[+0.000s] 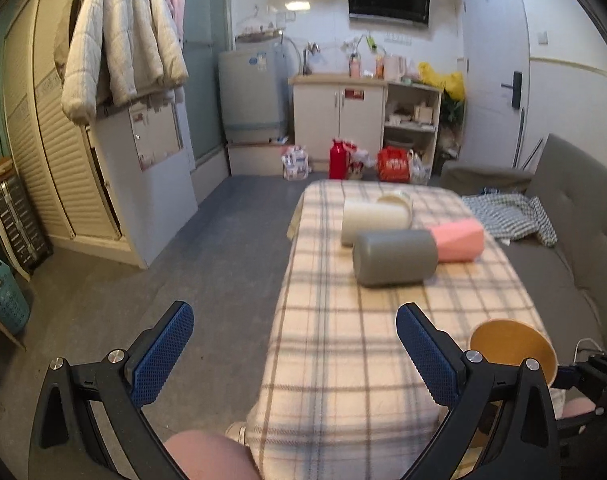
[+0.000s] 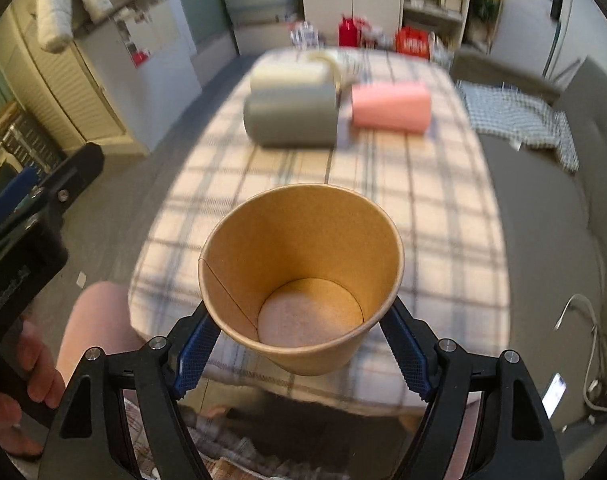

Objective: Flip cup upside down
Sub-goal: 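Lift the tan cup with the right gripper and tilt it toward the left gripper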

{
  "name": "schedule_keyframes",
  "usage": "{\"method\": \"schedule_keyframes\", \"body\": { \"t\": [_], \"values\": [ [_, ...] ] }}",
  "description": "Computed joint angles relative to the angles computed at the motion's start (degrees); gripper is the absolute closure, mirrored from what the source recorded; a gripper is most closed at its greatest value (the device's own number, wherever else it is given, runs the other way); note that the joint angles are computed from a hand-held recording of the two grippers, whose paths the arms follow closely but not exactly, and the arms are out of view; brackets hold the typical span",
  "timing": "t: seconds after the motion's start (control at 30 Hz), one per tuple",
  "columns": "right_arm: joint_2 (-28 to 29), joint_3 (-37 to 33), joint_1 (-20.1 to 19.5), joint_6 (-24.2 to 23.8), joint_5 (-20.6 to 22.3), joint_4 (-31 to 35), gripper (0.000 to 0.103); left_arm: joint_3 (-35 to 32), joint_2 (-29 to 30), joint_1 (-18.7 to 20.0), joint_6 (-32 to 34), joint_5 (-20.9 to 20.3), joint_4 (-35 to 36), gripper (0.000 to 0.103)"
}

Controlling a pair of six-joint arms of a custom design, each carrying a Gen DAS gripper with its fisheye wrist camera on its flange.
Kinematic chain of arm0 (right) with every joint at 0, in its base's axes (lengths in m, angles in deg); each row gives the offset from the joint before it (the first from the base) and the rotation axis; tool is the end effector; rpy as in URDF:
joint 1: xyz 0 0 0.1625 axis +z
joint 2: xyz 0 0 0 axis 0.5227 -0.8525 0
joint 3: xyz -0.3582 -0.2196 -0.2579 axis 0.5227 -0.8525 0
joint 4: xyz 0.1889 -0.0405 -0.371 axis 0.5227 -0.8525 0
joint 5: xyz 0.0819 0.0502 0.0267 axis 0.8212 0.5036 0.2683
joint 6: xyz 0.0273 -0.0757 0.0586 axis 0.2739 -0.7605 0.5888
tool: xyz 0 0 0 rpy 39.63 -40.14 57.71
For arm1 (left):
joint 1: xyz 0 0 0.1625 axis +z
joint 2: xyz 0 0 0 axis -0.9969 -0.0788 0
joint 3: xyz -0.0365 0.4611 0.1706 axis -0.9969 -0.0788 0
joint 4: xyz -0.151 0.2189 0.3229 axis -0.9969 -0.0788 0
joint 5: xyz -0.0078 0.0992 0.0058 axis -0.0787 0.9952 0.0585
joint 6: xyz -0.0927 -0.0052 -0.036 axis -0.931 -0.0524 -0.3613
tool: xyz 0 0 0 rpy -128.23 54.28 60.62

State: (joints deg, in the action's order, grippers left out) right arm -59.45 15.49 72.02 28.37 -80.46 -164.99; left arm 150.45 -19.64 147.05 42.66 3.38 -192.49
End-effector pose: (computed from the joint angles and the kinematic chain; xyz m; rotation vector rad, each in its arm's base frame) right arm 0.2501 -0.6699 -0.0332 0.8587 -2.4742 0.2214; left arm -0.0575 -0.5853 0.1709 -0.0747 1.8565 -1.1931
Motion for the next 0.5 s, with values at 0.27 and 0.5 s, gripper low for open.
{"method": "schedule_keyframes", "body": {
  "t": [0.27,0.5],
  "values": [
    [4.14,-8.17,-0.57,2.01,1.47,2.49,0.024,0.92,-1.73,3.46,-12.59,-4.39,12.38,0.0],
    [6.53,-13.7,-2.57,5.39,5.16,5.3,0.024,0.2,-1.62,4.73,-16.54,-4.26,19.77,0.0]
  ]
}}
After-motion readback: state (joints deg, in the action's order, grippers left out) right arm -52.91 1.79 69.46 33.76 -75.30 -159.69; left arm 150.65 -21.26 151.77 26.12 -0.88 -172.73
